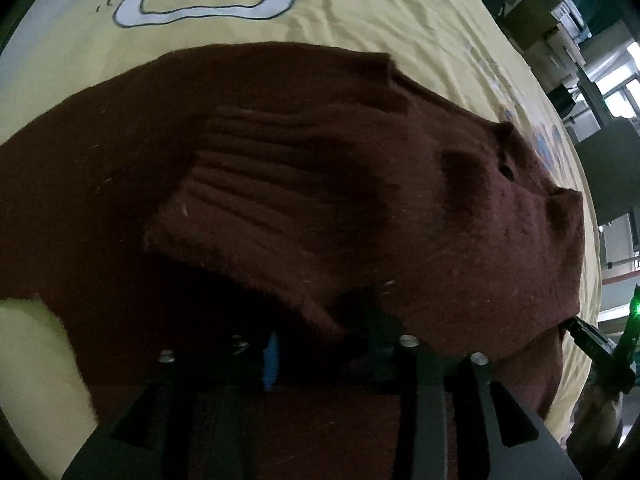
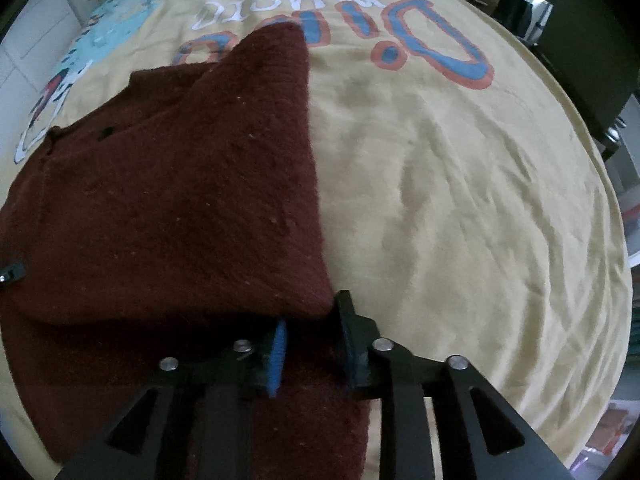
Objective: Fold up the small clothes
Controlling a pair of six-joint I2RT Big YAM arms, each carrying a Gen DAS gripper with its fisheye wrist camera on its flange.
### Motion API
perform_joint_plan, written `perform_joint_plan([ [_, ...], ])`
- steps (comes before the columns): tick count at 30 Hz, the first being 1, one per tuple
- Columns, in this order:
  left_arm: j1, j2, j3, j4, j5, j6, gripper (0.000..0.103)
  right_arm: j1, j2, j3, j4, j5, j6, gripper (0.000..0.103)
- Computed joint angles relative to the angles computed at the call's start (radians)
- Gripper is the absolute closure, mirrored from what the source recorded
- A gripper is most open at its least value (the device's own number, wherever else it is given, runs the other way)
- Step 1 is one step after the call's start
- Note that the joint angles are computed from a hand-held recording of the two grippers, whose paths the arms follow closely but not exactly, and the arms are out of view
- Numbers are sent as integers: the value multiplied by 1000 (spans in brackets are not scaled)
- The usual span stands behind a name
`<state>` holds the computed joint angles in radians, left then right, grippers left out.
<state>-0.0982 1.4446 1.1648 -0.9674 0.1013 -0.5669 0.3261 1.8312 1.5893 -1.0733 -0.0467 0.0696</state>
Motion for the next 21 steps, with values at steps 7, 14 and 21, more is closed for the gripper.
perform_joint_plan([
  [7,65,-89,-16,-9,7,16,1,-38,-44,-67,42,-7,-3,32],
  [14,104,-64,52,-17,-48,93,1,-74,-110,-125,56,-18,5,16],
  [21,100,87,103,-36,-24,176,1,-77,-123,-131,18,-5,-8,16],
])
